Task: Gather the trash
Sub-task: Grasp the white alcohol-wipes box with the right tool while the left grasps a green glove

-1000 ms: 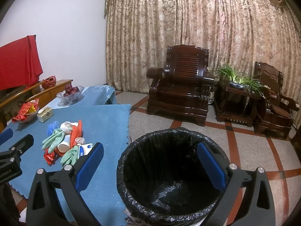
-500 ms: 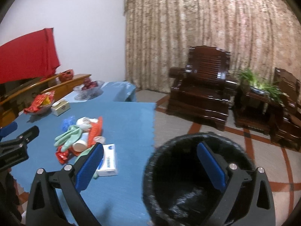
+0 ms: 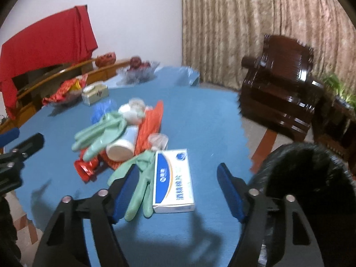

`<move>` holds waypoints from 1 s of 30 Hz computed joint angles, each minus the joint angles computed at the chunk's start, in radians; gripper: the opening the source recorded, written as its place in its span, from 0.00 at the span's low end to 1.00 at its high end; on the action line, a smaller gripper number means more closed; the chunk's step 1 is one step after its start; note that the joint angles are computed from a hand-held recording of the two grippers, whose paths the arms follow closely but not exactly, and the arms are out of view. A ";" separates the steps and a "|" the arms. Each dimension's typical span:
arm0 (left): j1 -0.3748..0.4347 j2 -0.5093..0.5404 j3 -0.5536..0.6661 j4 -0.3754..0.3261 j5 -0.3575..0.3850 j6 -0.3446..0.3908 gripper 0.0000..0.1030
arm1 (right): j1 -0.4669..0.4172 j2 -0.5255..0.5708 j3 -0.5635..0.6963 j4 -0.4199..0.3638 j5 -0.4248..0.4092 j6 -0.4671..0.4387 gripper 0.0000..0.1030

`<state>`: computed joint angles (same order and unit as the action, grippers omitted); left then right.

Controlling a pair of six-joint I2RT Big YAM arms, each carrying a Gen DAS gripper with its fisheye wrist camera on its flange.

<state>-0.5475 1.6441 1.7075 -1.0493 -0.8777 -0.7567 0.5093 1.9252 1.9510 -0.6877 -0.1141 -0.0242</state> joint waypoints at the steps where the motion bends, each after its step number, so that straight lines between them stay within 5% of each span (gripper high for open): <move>1: 0.006 0.000 -0.006 0.006 0.008 0.002 0.95 | 0.004 0.014 0.012 -0.007 0.010 -0.006 0.67; 17: 0.045 0.050 -0.019 0.038 0.131 0.001 0.95 | 0.011 0.165 0.185 -0.145 0.031 -0.019 0.62; 20: 0.045 0.052 -0.018 0.044 0.134 0.007 0.95 | 0.007 0.182 0.207 -0.172 -0.002 -0.027 0.53; 30: 0.059 0.098 0.060 0.101 0.147 0.087 0.92 | -0.007 0.189 0.264 -0.163 -0.003 -0.020 0.52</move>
<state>-0.4887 1.7418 1.7671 -0.9479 -0.7307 -0.6694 0.5024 2.1145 2.2147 -0.8503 -0.1173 -0.0439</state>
